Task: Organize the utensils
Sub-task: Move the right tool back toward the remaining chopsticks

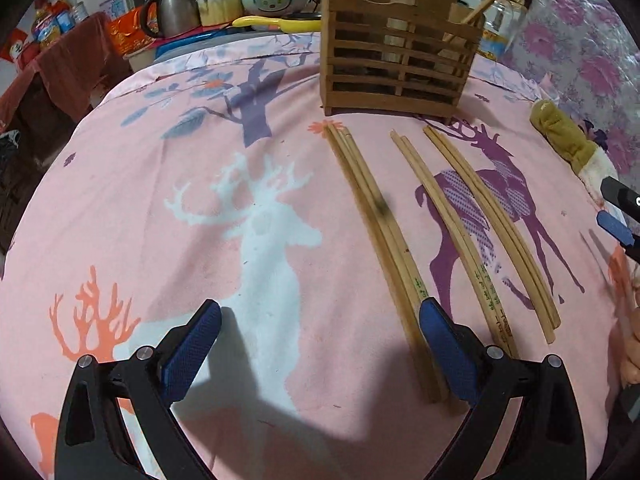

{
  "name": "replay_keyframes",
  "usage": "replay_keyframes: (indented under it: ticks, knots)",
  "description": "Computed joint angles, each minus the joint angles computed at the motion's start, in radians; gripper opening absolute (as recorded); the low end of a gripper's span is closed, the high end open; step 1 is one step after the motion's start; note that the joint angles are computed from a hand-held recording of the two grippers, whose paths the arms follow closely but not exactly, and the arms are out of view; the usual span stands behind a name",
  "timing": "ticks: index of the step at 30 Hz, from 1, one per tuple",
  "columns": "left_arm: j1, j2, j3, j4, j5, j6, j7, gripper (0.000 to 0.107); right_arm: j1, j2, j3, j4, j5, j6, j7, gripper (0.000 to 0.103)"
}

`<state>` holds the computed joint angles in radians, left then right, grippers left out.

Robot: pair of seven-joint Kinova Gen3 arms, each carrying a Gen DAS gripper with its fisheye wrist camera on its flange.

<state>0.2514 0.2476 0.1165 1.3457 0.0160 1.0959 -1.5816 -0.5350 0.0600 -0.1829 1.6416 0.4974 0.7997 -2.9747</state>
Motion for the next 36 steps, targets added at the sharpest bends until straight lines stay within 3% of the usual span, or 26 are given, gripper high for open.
replay_keyframes:
  ticks: [12,17,25,36]
  knots:
    - [-0.022,0.038,-0.03,-0.055,-0.026,0.028,0.092,0.098,-0.069,0.051,-0.007,-0.078,0.045,0.101,0.103,0.097]
    - [-0.008,0.025,-0.025,-0.038,-0.056,0.018,0.095,0.098,-0.144,0.094,-0.014,-0.139,0.104,0.208,0.158,0.096]
    - [0.02,0.031,-0.023,-0.033,-0.106,0.02,0.108,0.099,-0.154,0.079,-0.015,-0.115,0.019,0.18,0.262,0.067]
    - [0.021,0.032,-0.022,-0.034,-0.107,0.02,0.11,0.099,-0.238,0.137,-0.027,-0.164,0.08,0.334,0.333,0.064]
